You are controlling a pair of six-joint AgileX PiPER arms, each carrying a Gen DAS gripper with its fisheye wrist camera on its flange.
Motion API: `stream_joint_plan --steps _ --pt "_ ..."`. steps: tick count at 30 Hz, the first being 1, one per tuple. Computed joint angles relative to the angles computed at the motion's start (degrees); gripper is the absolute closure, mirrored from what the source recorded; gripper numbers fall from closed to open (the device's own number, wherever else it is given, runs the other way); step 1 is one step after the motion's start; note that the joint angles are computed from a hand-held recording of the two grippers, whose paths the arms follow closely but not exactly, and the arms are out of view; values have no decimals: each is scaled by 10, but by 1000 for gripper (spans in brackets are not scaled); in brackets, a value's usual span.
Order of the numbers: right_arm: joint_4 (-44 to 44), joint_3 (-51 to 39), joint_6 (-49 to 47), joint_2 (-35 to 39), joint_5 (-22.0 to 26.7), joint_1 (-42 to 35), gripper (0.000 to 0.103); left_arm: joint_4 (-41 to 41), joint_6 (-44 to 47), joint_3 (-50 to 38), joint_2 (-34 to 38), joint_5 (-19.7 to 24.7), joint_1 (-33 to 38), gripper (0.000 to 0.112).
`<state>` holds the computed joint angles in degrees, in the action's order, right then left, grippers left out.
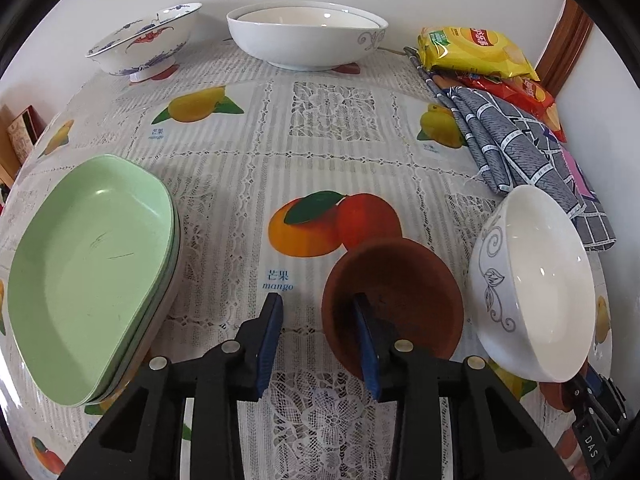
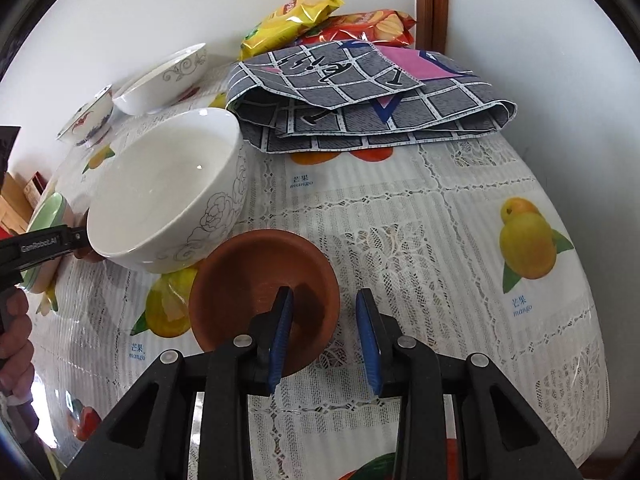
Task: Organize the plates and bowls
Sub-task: 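Close the left gripper on one brown saucer rim while the right gripper grasps the other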
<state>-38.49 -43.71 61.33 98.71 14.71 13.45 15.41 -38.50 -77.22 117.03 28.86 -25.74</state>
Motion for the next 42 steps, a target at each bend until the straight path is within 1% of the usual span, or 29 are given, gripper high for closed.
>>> stream_joint_plan --steps 3,5,8,10,12,13,14,15,16,17,18,19,20,21,22,25,27,30,31,33,36,40,42 --pt "49 6 -58 -2 -24 -17 70 16 -15 3 1 -6 -3 79" --pt "43 6 -56 0 -28 -18 70 27 -28 12 -2 -16 -4 79" --pt "-6 9 -19 1 -30 -13 66 43 -44 27 -7 -37 -4 79" --pt "-25 16 -4 -1 -42 -17 66 38 -41 34 -9 -47 -1 79" --pt "-46 24 24 -4 -56 -22 66 36 -41 35 -10 -49 0 79" --pt "-75 28 60 -5 -61 -22 66 38 -40 35 -10 -47 0 79" --pt "-85 30 75 -6 -58 -19 66 38 -38 34 -10 -44 0 80" --pt "-88 28 84 -7 -50 -15 68 28 -28 33 -10 -43 1 81" --pt "-93 25 100 -6 -39 -10 69 7 -7 32 -10 -47 4 88" --pt "-93 22 110 -5 -29 -6 73 -28 29 34 -12 -55 8 96" --pt "-75 20 97 -6 -26 -6 80 -62 65 35 -13 -59 13 99" --pt "-37 21 61 -7 -36 -10 86 -74 79 37 -14 -61 15 100" --pt "-6 22 36 -9 -45 -15 89 -71 78 39 -15 -63 13 100" --pt "7 22 33 -8 -49 -18 89 -75 86 46 -18 -72 14 100" --pt "-3 21 54 -7 -47 -16 89 -82 97 51 -20 -79 15 100" --pt "-112 21 179 -8 -27 4 91 -138 168 67 -32 -89 25 103" --pt "-166 28 262 -15 -12 19 93 -173 213 80 -45 -95 31 103" --pt "-239 46 389 -32 12 43 94 -188 254 95 -61 -96 31 104" --pt "-263 50 430 -36 28 57 94 -197 269 103 -68 -98 32 104" --pt "-265 56 461 -44 60 81 94 -232 315 126 -87 -102 38 104" --pt "-240 63 478 -66 102 120 94 -290 379 163 -119 -113 46 104" --pt "-208 71 485 -98 156 169 94 -346 433 203 -156 -124 54 104" --pt "-199 74 495 -112 173 191 94 -375 462 221 -176 -126 58 104"
